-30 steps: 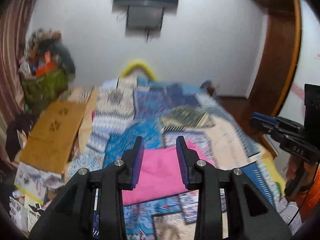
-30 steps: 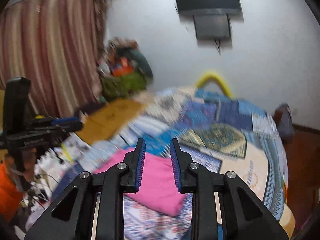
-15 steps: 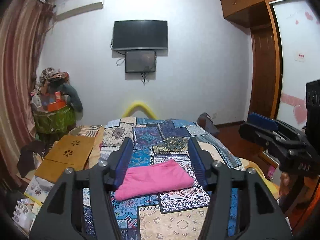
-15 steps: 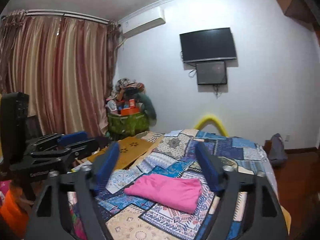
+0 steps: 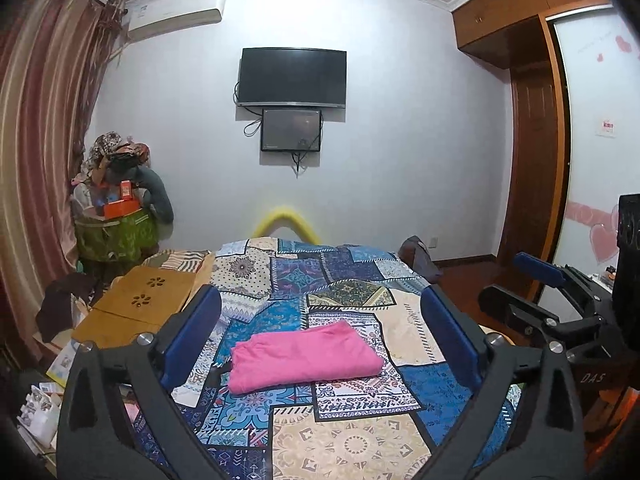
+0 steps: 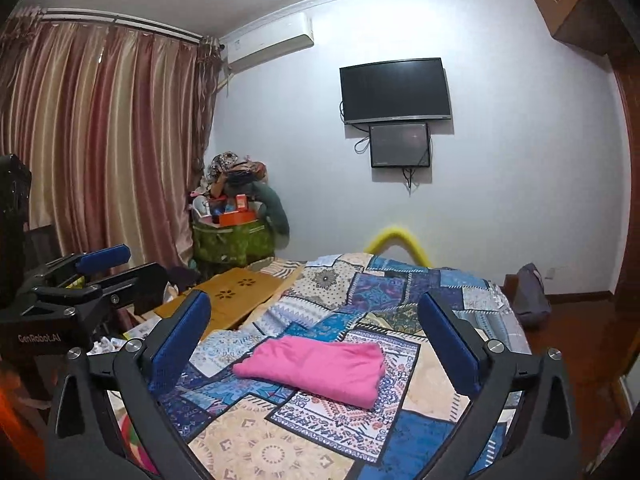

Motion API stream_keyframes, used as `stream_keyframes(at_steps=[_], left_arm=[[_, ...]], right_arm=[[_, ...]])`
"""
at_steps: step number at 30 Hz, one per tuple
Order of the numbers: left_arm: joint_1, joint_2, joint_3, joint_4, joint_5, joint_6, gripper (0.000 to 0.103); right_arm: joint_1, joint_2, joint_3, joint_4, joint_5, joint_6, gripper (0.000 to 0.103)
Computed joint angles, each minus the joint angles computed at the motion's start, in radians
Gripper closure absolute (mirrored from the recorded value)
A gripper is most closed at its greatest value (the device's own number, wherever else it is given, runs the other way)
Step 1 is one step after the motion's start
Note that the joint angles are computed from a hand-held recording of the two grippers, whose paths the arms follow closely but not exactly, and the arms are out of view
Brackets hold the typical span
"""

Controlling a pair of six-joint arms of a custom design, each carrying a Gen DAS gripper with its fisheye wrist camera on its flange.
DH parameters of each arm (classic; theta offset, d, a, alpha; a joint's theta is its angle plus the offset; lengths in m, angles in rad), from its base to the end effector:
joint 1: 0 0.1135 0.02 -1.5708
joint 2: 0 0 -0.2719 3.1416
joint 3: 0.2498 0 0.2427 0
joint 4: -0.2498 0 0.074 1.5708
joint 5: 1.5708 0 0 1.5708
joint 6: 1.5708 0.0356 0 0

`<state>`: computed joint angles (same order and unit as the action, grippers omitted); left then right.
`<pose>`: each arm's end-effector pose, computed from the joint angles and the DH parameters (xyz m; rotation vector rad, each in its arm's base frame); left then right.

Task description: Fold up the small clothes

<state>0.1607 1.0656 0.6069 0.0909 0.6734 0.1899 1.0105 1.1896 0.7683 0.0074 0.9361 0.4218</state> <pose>0.2216 0.0134 0.2645 0.4648 1.8174 -0.4103 0.1545 0.1924 0.2862 0.0444 1.8118 0.0814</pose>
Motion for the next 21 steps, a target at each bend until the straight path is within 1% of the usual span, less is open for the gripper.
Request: stream_keyframes(at_steps=[5,7,13,21], left_arm=[[-0.003,-0.001,-0.007,0.012,-0.014,-0.005,0.002],[0.003,0.001,-0.009,0.014,-0.008,-0.007,0.001],[0.003,0.002,-0.027,0.04,-0.015,-0.009,0.001],[0.001,0.009,-0.029,0.045,-0.02,-0.007,0.0]], right_arm=[[0.023,-0.014,-0.007,-0.02,0.032,0.021,0.0],[0.025,-0.015,-0.02,-0.007,0.036,0.019,0.0],[0.026,-0.022,-0.019,-0.011,0.037,0.021,0.0],[0.029,-0.022,-0.017,-0.021,0.04,0.034,0.0]])
